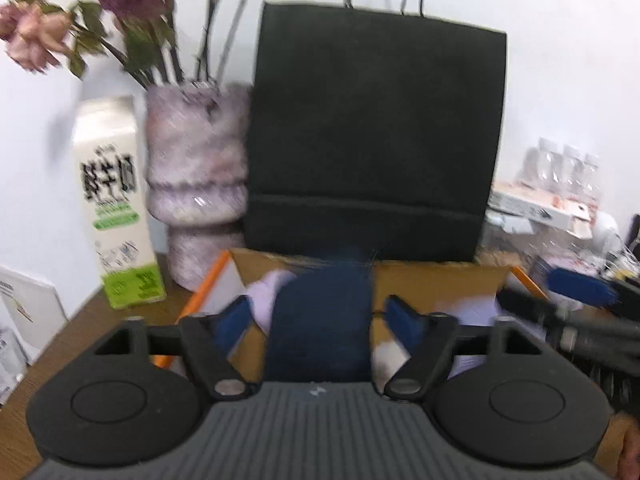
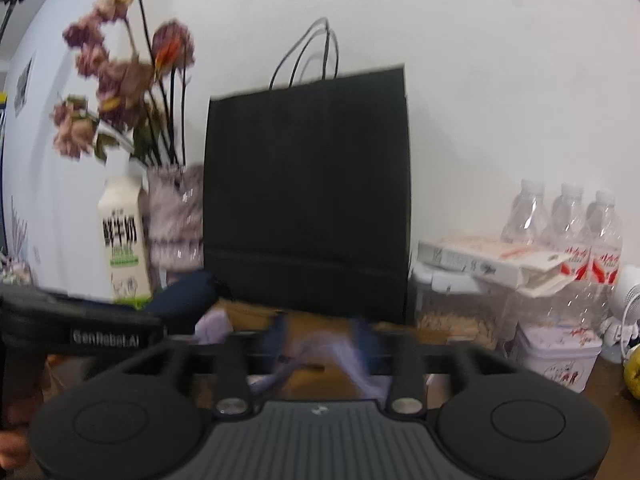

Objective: Organize objects
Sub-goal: 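Carry the case with the left gripper and pouch with the right into the box, then open both grippers inside the box and withdraw them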

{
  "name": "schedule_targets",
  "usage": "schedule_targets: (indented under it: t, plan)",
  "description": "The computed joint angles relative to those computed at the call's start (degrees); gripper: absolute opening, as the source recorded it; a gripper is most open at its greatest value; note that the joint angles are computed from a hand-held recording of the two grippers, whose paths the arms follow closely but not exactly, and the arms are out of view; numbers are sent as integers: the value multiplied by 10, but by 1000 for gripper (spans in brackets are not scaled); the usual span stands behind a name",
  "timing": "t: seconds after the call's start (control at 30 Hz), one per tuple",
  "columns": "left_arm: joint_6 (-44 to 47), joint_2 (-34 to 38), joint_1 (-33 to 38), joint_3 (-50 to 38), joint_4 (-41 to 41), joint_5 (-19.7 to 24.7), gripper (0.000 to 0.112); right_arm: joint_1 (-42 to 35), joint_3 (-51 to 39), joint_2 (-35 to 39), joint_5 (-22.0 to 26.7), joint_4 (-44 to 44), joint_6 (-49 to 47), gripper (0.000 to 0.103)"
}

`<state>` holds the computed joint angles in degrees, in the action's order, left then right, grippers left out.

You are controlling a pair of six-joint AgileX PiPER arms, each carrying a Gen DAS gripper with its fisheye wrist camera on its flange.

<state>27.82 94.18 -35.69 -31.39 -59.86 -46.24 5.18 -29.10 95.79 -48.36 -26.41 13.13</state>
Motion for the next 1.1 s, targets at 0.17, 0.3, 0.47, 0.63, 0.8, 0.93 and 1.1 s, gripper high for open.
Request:
schedule_targets:
  t: [0.17,0.3,0.47,0.63,0.8,0.93,1.1]
  plan:
    - [2,6,-8,5,-17,-35,103,22,5,-5,24,47,-40,103]
    - [11,8,0,3,-21,-24,103,22,-4,-8,55,29,-16,103]
    - [5,2,1,10,-16,-26,103,29,-8,-15,86,38,-15,103]
    - [5,-8,-5,18,-20,-31,103,31,-2,-37,106,41,-8,103]
    - [3,-22,-27,37,-32,-52,103,25,5,-69,134,13,19,103]
    - [-4,-43,-52,62,-52,-71,103,21,25,-101,140,7,23,103]
    - [3,-68,-101,91,-100,-97,103,10,57,-152,150,-25,45,103]
